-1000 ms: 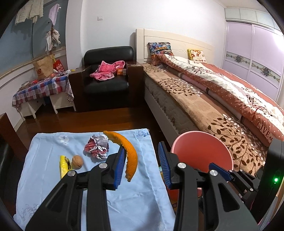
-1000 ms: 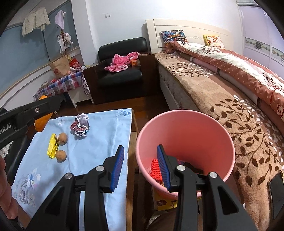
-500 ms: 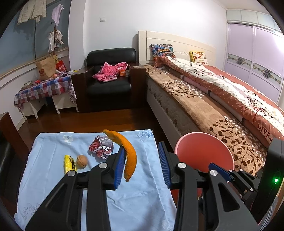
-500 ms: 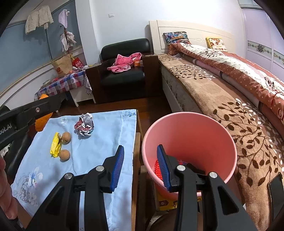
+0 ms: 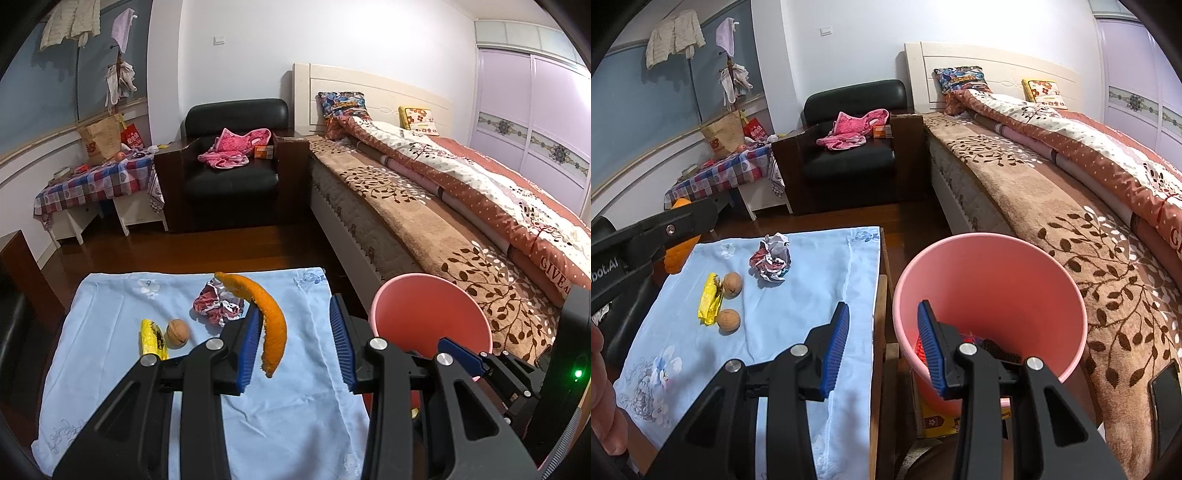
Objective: Collect trash
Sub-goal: 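Move both tools back over the table, left tool still holding the orange peel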
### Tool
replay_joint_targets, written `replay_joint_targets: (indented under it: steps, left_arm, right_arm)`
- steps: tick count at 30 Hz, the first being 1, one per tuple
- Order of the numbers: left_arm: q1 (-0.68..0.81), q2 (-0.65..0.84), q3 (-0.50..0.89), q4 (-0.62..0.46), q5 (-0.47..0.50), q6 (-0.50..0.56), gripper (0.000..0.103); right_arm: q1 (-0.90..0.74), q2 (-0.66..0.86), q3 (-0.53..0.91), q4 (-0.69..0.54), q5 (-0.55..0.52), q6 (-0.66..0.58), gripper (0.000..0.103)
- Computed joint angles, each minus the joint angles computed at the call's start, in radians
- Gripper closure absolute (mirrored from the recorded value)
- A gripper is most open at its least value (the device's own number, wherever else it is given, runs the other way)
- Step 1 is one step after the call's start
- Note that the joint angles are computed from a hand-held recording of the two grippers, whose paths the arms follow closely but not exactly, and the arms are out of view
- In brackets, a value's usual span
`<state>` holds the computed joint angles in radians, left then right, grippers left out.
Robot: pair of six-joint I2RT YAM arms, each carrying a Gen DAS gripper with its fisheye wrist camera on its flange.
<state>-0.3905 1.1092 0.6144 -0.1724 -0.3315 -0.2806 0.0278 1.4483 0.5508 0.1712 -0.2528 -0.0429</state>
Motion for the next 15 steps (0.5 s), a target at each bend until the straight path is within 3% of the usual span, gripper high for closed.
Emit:
replay_joint_targets:
  steps: [15]
  left_arm:
    - [0.020, -0.005, -0.009, -0.007, 0.008, 0.001, 0.066]
  right_arm:
    - [0.034, -0.001, 0.004, -0.006, 0.018, 0.008, 0.065]
